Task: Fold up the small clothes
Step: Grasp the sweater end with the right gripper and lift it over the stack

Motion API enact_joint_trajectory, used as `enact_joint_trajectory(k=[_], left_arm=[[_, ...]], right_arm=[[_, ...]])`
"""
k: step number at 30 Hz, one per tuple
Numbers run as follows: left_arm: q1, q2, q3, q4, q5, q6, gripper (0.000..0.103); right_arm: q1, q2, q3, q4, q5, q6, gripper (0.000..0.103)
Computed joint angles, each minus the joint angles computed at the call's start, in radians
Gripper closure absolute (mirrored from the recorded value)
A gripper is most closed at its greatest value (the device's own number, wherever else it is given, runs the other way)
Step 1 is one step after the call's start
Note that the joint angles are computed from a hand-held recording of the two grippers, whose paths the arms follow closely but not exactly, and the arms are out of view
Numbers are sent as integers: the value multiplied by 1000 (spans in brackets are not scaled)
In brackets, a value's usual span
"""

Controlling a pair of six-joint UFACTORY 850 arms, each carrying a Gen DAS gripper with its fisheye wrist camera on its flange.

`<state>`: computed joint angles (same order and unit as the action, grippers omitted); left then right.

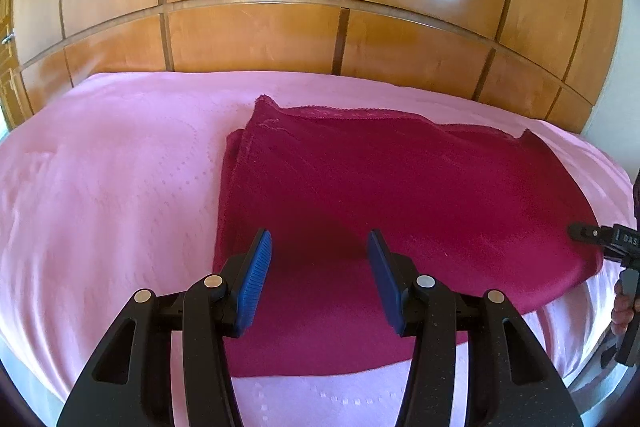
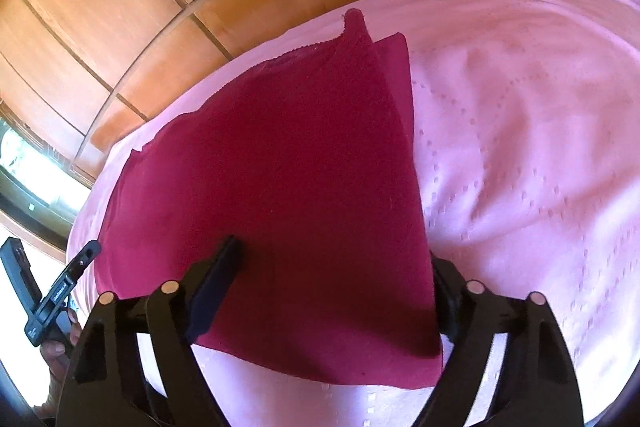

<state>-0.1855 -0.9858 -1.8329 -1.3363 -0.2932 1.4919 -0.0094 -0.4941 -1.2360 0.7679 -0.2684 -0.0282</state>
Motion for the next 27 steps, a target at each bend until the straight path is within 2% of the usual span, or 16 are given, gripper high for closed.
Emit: enact_joint_trajectory(k=[3, 5, 7, 12, 17, 21, 24, 27], left_arm=[[0, 7, 16, -24, -17, 25, 54], [0, 4, 12, 0, -26, 3, 54], [1, -14, -18, 106, -52, -104, 54], [10, -65, -98, 278, -131, -286, 54], [34, -114, -181, 299, -256, -354, 54], [67, -169, -280, 276, -408, -429, 59], [93, -206, -344, 243, -502, -472, 59], [119, -214, -361, 202, -539, -487, 59]], right_arm=[[-4, -1, -6, 36, -27, -43, 44], [-11, -9, -19, 126, -49, -128, 66], [-5, -2, -24, 124, -50, -126, 70], [0, 21, -37, 349, -40, -328, 74], [31, 6, -125, 485, -46, -500, 76], [70, -62, -249, 508, -79, -556, 77], [110, -139, -366, 457, -111, -545, 77], [151, -231, -496, 359, -156, -478, 77]])
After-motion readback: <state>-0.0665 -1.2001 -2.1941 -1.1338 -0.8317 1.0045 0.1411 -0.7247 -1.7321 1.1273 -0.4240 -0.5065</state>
